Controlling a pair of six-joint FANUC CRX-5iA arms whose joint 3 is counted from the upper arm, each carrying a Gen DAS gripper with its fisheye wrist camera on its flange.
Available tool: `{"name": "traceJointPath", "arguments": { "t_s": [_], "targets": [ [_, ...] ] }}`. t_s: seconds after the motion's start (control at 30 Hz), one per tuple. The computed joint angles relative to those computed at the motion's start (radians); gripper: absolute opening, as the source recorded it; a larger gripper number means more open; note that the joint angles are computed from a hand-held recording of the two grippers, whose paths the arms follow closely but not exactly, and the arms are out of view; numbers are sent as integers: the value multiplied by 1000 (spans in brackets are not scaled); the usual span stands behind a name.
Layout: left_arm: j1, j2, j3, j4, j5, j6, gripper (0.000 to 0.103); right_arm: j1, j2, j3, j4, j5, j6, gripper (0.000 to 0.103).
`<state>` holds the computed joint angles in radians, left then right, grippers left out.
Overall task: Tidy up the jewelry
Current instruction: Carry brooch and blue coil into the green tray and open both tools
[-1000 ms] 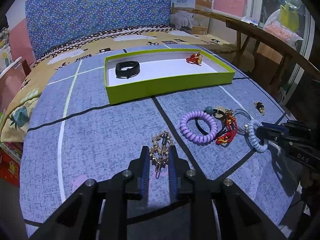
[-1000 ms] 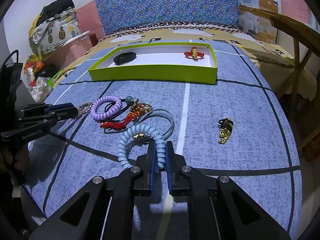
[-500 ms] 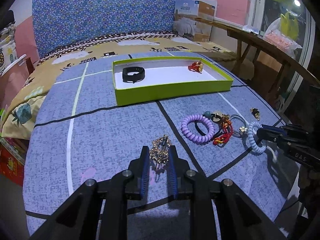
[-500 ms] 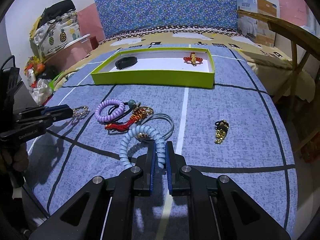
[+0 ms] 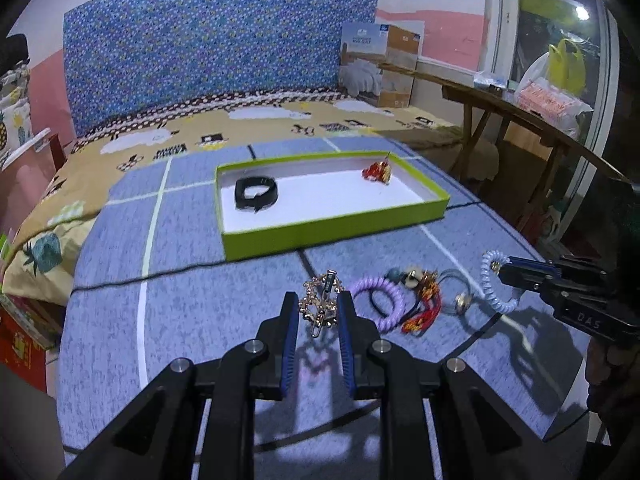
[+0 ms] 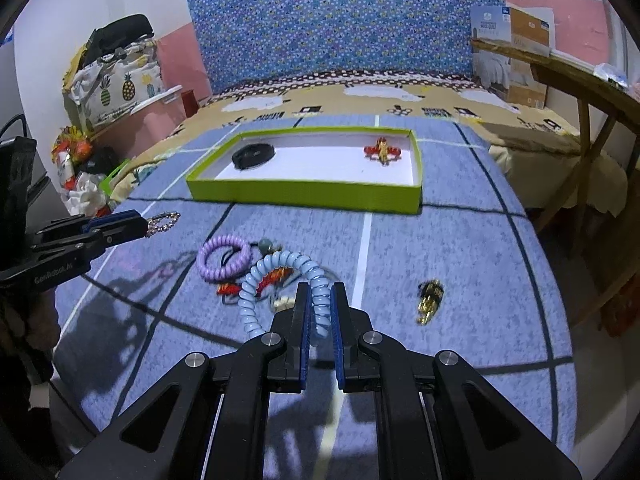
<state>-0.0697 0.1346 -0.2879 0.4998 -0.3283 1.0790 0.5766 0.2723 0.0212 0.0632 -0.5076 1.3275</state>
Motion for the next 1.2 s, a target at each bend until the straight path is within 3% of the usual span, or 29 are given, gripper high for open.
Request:
{"name": "traceJointPath", "arguments": {
  "t_s": [0.33,0.77,1.03,1.2],
  "targets": [
    [-9,52,56,74,44,-73,20,-26,65,102,15,-6,17,9],
    [27,184,255,-77,-20,77,20,-61,222,344,24,-77,74,10],
    [43,282,407,-238,-110,237,20,-83,368,555,9,-199,92,10],
    [47,323,458,-279,-155,286,20,-97,459,691,-18,-295,104,10]
  ]
}}
